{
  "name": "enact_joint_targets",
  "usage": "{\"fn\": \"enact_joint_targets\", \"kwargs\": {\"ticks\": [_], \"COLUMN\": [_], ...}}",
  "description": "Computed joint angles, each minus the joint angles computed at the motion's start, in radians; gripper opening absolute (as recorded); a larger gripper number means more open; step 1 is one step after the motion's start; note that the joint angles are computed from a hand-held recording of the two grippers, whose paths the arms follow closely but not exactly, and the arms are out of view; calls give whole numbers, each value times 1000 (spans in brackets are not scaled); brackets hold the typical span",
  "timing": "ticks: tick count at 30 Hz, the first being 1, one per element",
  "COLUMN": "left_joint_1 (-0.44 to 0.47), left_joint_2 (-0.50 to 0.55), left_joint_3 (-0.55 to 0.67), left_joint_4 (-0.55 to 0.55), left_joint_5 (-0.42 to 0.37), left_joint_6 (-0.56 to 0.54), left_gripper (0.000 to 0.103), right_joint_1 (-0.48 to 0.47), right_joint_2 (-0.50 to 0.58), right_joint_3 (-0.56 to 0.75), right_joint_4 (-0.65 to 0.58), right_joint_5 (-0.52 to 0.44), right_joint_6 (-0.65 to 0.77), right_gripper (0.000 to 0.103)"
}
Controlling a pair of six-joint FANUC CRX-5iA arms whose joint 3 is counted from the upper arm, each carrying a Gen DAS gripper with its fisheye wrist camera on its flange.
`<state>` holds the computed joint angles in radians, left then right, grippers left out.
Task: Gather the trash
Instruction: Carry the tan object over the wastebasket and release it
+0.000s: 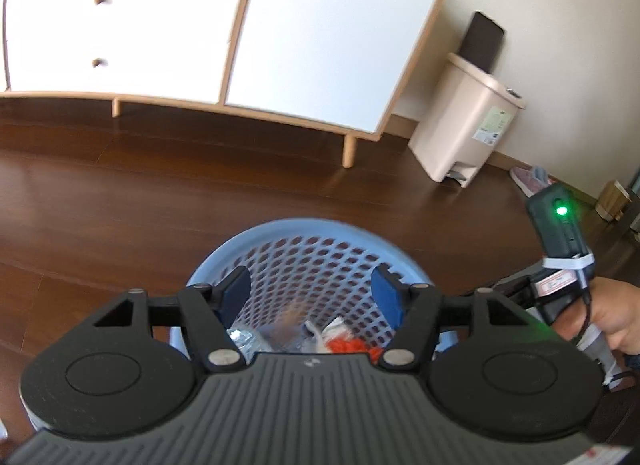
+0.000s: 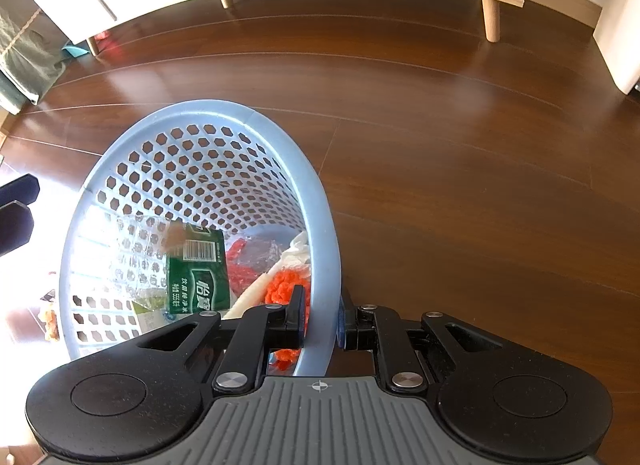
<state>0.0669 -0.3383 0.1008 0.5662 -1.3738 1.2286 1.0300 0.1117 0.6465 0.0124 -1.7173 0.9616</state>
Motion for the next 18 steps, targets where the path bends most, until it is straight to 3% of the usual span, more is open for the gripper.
{"fn": "enact_joint_targets", "kwargs": {"ticks": [13, 18], "left_joint_1": [242, 348], "left_joint_2": [-114, -141], "left_joint_3": [-65, -77], "left_joint_4": [-85, -101], "left_joint_5": [-125, -194], "left_joint_6": [5, 8], "left_gripper": [62, 62], "right_joint_1": [-12, -106], "right_joint_2": [3, 19], "right_joint_3": [13, 53], "right_joint_4": [-30, -186], "right_joint_5": [-7, -33], "right_joint_6": [-40, -159], "right_gripper": [12, 10]}}
